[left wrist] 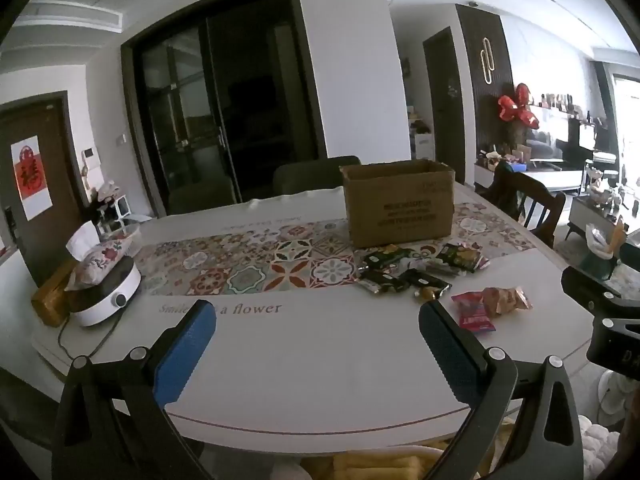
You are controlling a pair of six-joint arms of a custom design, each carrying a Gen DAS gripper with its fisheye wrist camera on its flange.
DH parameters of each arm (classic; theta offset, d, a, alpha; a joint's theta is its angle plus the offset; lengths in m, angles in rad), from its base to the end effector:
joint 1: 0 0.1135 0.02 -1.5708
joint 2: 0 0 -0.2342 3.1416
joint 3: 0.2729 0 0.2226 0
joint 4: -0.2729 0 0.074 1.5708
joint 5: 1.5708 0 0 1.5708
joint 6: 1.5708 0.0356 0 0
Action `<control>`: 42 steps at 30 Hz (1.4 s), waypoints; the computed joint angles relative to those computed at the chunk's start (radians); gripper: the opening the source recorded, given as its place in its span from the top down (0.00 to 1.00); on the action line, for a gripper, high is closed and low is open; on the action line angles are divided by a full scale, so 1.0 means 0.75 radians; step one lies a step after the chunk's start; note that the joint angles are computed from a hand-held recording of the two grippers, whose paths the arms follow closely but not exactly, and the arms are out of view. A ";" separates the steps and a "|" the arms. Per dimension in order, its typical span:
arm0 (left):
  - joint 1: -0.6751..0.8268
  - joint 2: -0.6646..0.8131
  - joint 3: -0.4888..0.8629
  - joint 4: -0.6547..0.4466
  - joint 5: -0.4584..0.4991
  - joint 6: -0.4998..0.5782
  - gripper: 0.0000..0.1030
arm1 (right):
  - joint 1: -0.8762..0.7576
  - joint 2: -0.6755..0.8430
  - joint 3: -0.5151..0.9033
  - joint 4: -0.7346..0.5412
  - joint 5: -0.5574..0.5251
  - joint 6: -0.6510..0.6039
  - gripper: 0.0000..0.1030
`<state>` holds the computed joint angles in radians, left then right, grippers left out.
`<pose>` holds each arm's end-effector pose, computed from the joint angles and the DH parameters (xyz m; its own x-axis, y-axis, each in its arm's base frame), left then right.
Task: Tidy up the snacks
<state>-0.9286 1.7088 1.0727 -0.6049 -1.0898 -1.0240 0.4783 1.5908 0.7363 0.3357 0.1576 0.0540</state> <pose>0.1987 -0.2130 0.1808 -0.4642 -0.0392 -0.8848 -0.3808 0.9108 0.1595 0.2738 0.1356 0.1712 -0.4576 -0.1772 -0.8714 -0.3093 0.9505 -0.0308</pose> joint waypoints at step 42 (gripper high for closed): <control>0.014 -0.037 -0.035 0.106 0.007 0.112 0.00 | -0.009 0.016 0.018 0.009 -0.007 -0.007 0.01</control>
<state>-0.9180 1.6808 1.0468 -0.5252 -1.0848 -0.9398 0.4713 1.6028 0.7496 0.3426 0.1522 0.0490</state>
